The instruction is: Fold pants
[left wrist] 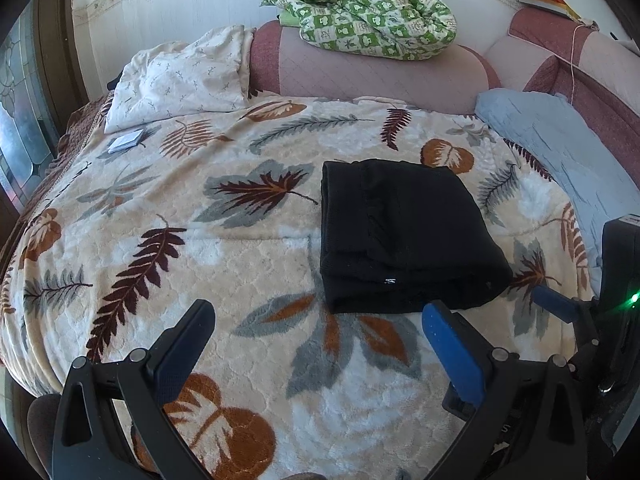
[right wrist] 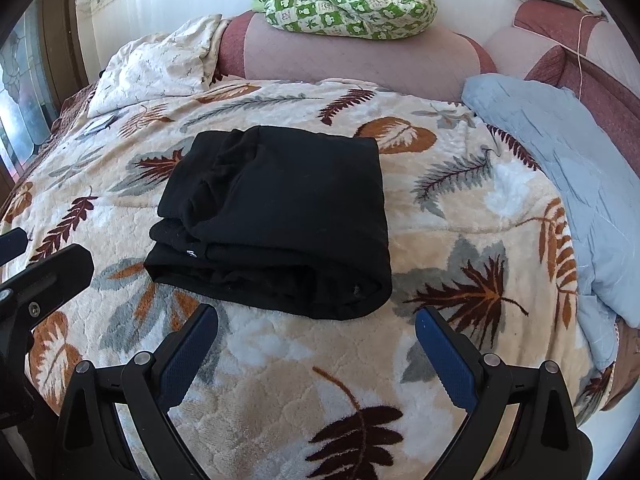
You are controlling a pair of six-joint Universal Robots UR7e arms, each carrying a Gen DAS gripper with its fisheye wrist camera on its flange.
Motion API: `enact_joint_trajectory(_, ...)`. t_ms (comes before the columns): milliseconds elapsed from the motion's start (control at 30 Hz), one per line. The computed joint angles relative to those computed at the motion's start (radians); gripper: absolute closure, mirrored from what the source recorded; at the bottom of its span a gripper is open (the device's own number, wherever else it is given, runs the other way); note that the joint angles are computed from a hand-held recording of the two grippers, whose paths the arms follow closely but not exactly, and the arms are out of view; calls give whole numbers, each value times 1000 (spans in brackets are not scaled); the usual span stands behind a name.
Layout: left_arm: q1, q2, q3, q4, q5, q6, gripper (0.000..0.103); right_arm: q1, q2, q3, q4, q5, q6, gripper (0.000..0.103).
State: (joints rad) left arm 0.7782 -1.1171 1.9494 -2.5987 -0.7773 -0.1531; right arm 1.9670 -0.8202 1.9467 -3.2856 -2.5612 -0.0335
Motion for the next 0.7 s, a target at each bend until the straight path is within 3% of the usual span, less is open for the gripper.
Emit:
enact_joint_trajectory(400,19,-3,-8,28,-79,-20,0,-8,8,1,2,-26,-11,2)
enact_joint_trajectory(700,17,11,-19,68,-62,-28,0,-8,13,1,-5,-35,-24,2)
